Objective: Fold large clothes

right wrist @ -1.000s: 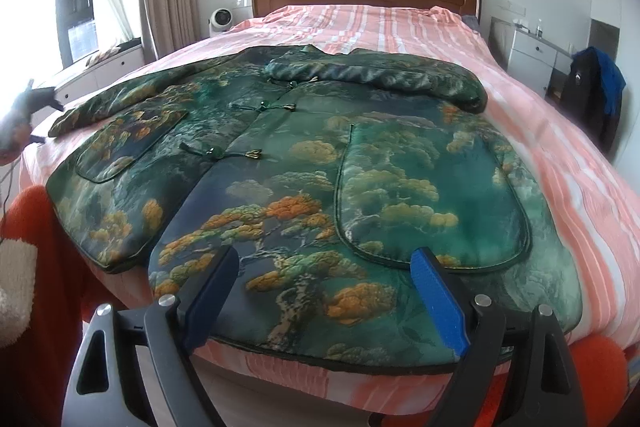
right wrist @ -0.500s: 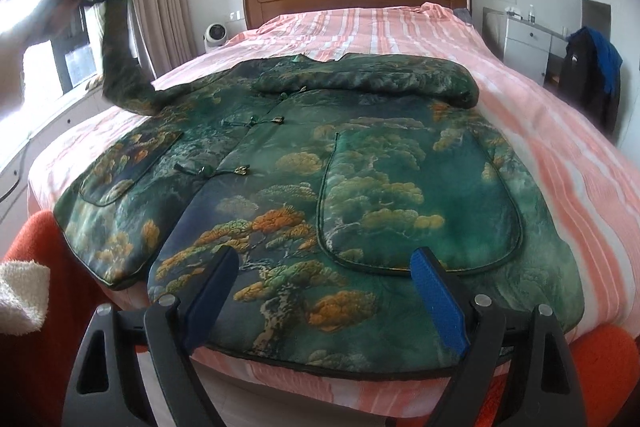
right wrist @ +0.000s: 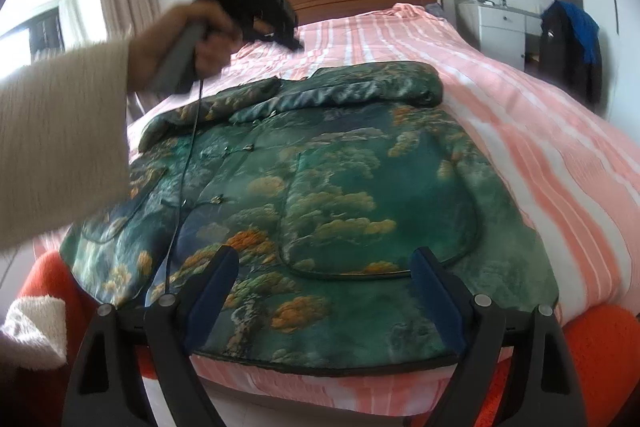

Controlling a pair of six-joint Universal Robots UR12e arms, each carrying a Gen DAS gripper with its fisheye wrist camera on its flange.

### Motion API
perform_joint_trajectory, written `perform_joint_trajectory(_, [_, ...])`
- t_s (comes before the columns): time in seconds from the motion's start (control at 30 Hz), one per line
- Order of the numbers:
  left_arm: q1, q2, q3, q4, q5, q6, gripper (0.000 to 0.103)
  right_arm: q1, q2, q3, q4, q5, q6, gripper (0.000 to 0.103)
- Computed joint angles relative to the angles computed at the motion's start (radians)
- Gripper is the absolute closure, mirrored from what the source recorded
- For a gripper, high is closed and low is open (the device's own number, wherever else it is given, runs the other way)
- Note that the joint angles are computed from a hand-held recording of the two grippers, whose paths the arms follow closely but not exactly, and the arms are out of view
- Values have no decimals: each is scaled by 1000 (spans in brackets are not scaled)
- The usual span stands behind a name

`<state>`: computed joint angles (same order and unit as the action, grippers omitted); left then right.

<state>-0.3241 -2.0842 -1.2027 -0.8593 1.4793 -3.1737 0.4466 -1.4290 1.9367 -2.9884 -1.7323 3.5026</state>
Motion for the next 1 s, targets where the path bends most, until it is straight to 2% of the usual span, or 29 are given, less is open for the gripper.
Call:
perform_joint_trajectory(0.03, [7,22,-36,6,-6,-2,47,-4,-4,4,-1,5,11,16])
perform_joint_trajectory(0.1, [43,94,-143,57,-32,12,33,-17,-11,10,-4,27,38,16])
perform_joint_trajectory(0.13, [58,135,-194,73,-36,27,30,-27,-16,11,-1,50,56,16])
perform_joint_trajectory(0.2, [85,207,-286,96,-3,59,30,-54,-21,-5,25,126,65,16])
perform_joint_trajectory(0.27, [118,287,-372,114,57,96,29,-84,-14,-52,64,221,60,16])
perform_joint_trajectory(0.3, [131,324,-411,129,102,114,27,-104,0,-89,66,294,69,16])
perform_joint_trajectory(0.4, [157,417,-516,209,283,142,17,-152,73,-201,44,503,151,12])
perform_joint_trajectory(0.43, [166,447,-549,240,332,135,15,-168,131,-277,47,587,225,12])
perform_joint_trajectory(0.5, [192,502,-603,275,354,104,13,-175,238,-409,62,653,284,12])
perform_joint_trajectory(0.53, [209,530,-631,287,342,79,12,-173,292,-482,110,674,282,12])
perform_joint_trajectory(0.6, [233,575,-681,313,314,29,10,-163,393,-625,228,684,281,13])
perform_joint_trajectory(0.63, [245,594,-706,325,298,3,9,-159,438,-688,286,692,278,18])
perform_joint_trajectory(0.73, [271,621,-761,349,263,-57,9,-148,537,-834,442,699,275,21])
perform_joint_trajectory(0.8, [280,615,-775,326,249,-95,9,-141,583,-896,487,704,289,42])
perform_joint_trajectory(0.83, [283,611,-774,311,243,-107,9,-136,596,-922,513,690,269,77])
perform_joint_trajectory(0.87, [285,609,-776,299,238,-119,9,-130,590,-924,512,651,256,87])
perform_joint_trajectory(1.0, [275,596,-785,334,230,-107,9,-118,500,-825,291,533,164,87])
